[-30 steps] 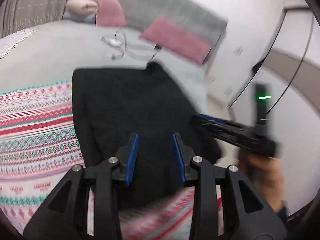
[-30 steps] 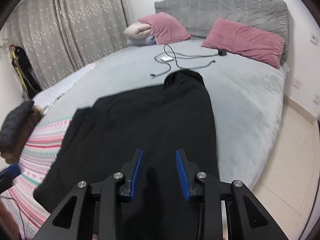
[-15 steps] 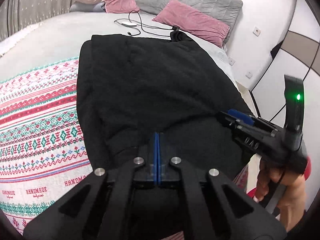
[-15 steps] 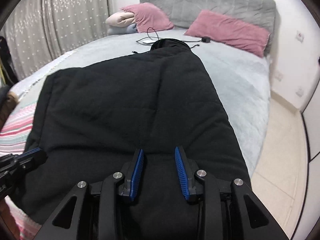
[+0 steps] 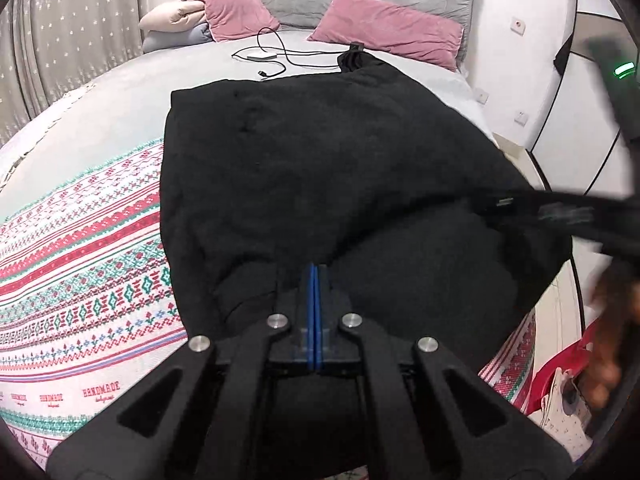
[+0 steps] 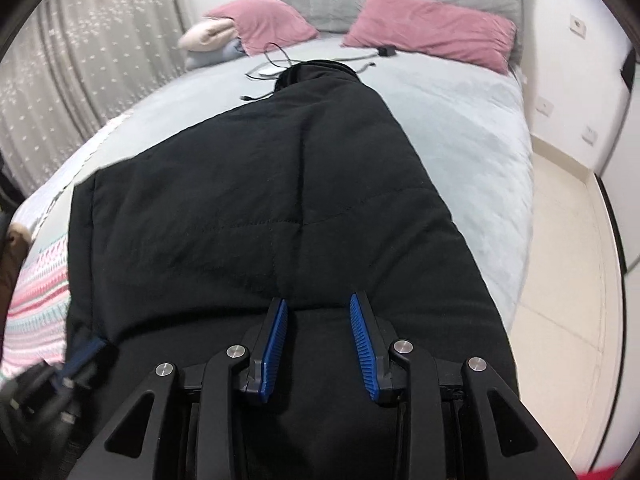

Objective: Fold large clothes

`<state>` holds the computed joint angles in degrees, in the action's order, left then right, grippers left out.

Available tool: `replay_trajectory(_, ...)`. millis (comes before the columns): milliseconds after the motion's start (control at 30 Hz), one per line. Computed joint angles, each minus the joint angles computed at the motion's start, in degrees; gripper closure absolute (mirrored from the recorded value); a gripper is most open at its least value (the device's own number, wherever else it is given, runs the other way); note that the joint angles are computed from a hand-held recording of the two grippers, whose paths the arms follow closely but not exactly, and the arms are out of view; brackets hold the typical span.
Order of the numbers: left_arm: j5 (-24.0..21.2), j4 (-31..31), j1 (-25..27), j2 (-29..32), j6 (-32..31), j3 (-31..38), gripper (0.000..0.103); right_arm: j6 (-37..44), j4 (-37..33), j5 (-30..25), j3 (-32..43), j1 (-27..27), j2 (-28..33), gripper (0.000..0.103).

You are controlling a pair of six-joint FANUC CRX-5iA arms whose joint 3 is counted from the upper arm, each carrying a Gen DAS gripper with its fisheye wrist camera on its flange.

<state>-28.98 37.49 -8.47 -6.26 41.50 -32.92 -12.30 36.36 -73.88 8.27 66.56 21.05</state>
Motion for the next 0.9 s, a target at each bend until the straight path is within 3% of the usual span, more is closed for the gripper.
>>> replay_trajectory(67,0.06,-0.23,-0.11,-0.26,-0.29,0.06,0.100,-8.30,1.69,-1.46,0.02,2.90,-1.32,0.053)
replay_trajectory(100,0.19,0.21,-0.06,-0.55,-1.26,-0.20,0.100,-11.75,2.55,-2.16,-0.19,4.28,-1.59,0.039)
replay_trajectory(133,-0.79,0.49,0.41,-1.11,-1.75,-0.23,0.100,-15.35,3.70,-3.45,-0.11,5.96,-1.47,0.035)
replay_trajectory(233,-7.16,4.69,3.90,-4.66,-3.12,-1.50,0.097,-17.95,5.33,-6.25,0.98,9.22,0.08,0.035)
replay_trajectory(300,-10.13,4.64,6.29,-7.85,-2.29,-2.48,0.079,-17.91,3.99,-7.48,1.73,10.22,0.96,0.035)
replay_trajectory(333,-10.68,4.18,7.72,-10.82,-2.26,-3.78,0.058,-18.84,3.32,-7.68,1.64,10.79,1.10,0.035)
replay_trajectory(367,-10.73,4.60,8.96,-13.52,-3.60,-5.33,0.047,-19.86,3.26,-7.36,1.17,11.17,0.92,0.035)
replay_trajectory(433,-11.69,6.81,12.31,-20.32,-8.92,-9.24,0.043,-21.80,3.45,-7.55,0.95,12.51,0.74,0.035)
replay_trajectory(500,-15.63,5.44,17.23,-26.34,-10.74,-10.89,0.037,-22.38,4.36,-9.70,2.83,13.72,1.63,0.034)
replay_trajectory(633,-24.20,8.07,28.04,-34.70,-14.76,-13.19,0.020,-22.78,8.30,-14.55,8.70,17.20,5.35,0.022)
replay_trajectory(833,-36.02,14.21,43.89,-42.39,-20.00,-15.06,0.007,-14.57,10.57,-22.84,22.94,20.84,14.15,0.015)
replay_trajectory(900,-41.96,16.32,49.36,-43.72,-22.38,-15.20,0.006,-13.04,11.32,-24.86,26.84,21.95,16.36,0.012)
